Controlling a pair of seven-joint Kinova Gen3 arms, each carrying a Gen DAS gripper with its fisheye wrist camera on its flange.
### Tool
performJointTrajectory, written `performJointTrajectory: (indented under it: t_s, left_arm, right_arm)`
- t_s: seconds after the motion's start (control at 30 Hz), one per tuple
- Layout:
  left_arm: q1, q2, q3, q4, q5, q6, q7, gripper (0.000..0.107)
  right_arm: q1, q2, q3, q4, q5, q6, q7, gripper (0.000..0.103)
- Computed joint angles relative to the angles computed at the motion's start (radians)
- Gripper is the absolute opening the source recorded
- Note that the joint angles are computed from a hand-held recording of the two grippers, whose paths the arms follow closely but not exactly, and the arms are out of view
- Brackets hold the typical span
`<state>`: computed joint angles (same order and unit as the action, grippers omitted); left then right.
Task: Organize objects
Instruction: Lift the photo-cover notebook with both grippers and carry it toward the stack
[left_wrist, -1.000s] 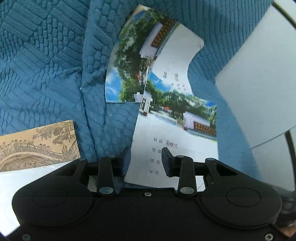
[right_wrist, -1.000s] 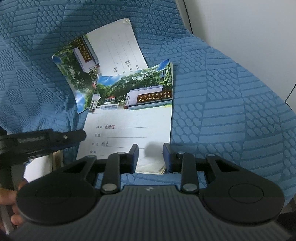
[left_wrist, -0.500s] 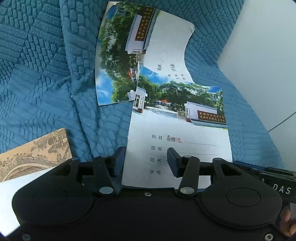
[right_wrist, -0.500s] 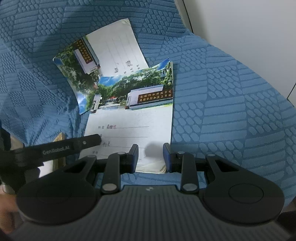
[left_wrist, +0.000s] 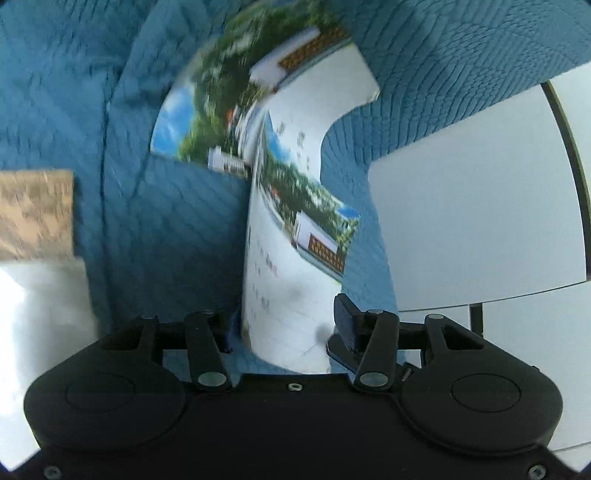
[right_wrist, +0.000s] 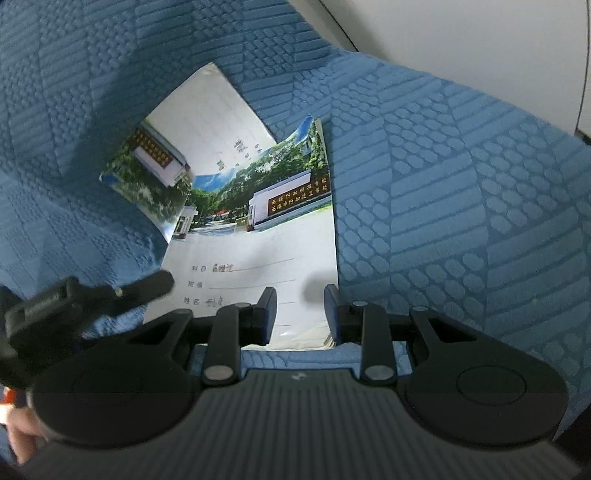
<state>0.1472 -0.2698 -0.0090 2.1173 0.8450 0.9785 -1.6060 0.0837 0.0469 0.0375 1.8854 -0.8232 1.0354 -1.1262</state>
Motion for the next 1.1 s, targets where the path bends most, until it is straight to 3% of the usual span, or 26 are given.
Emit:
performJointTrajectory:
  t_s: [0.1,0.13,0.17,0.3,0.53,0.57,0.7,0.9,1.1]
  left_arm:
    - [0.004,-0.006,0.044,-0.004,-0.045,-0.041,0.066,0.038]
    - [0.008,-0.01,0.05,0.001,-0.05,-0.055,0.086,0.03]
    - [0.011,-0.013,0.051,0.008,-0.05,-0.066,0.106,0.019]
    - [0.025,-0.019,0.017,0.036,-0.015,-0.079,0.123,0.005]
    - [0.024,-0.056,-0.002,0.055,0.023,-0.097,0.138,0.003]
    - [0.025,-0.059,0.001,0.054,0.022,-0.1,0.145,0.003]
    - [0.034,-0.069,0.007,0.06,0.025,-0.115,0.167,0.003]
    - [0.043,-0.099,-0.014,0.084,0.061,-0.125,0.183,0.002]
    - [0.041,-0.133,-0.035,0.105,0.077,-0.119,0.196,0.002]
  right_arm:
    - [0.007,0.006,0.005,-0.001,-0.014,0.015,-0.009,0.03]
    - [0.01,0.009,0.005,-0.002,-0.017,0.018,-0.009,0.03]
    - [0.011,0.011,0.005,-0.002,-0.021,0.02,-0.01,0.031]
    - [0.021,0.011,0.008,-0.008,-0.025,0.038,-0.035,0.034]
    - [0.078,-0.021,0.05,0.043,-0.19,0.115,0.07,0.035]
    - [0.086,-0.016,0.057,0.047,-0.208,0.143,0.075,0.039]
    - [0.109,0.007,0.062,0.079,-0.267,0.218,0.065,0.073]
    - [0.125,0.038,0.055,0.141,-0.342,0.278,0.045,0.075]
    - [0.112,0.036,0.044,0.167,-0.387,0.199,0.027,0.075]
